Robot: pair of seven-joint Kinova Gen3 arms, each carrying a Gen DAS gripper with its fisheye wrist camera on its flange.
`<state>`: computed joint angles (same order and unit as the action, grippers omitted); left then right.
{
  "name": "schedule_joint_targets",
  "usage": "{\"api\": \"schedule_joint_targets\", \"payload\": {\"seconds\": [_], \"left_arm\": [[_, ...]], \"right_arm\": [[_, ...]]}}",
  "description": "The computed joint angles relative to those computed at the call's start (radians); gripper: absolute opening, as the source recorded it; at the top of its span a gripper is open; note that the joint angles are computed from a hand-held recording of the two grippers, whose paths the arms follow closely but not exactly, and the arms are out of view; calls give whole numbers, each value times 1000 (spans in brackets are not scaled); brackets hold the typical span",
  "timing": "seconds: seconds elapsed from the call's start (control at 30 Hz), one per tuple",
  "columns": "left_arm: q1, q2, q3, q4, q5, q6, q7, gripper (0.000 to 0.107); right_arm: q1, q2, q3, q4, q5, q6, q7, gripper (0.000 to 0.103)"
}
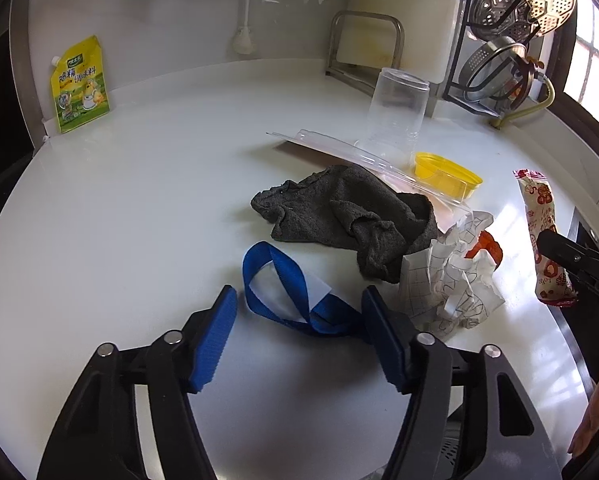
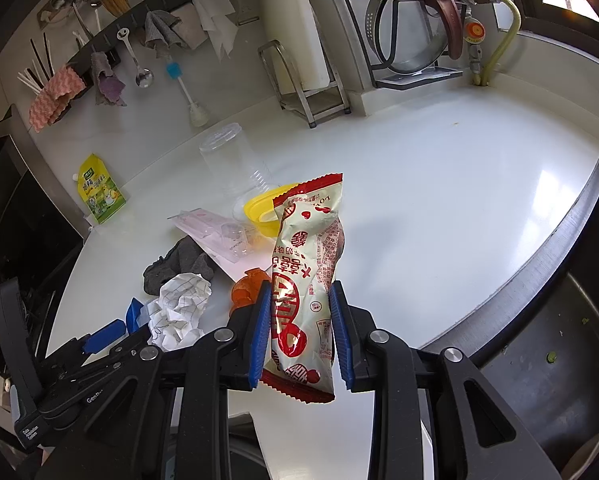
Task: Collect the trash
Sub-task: 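Grasp the red-and-white snack wrapper with the right tool while the left tool grasps the blue strap, then carry the snack wrapper and blue strap with both tools over the basket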
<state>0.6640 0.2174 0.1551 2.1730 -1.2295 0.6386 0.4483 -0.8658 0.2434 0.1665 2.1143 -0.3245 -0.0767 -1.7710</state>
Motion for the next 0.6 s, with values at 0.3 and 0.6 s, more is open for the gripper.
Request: {"api": "schedule_joint_targets", "payload": {"seconds": [0.3, 0.6], "left_arm": [[1, -31, 11, 30, -35, -42, -4, 5], [-18, -89, 49, 50, -36, -5, -4, 4]], "right_arm": [[2, 0, -2, -1, -2, 1, 1, 28], [8, -4, -15, 8, -6, -14, 5, 28]]}}
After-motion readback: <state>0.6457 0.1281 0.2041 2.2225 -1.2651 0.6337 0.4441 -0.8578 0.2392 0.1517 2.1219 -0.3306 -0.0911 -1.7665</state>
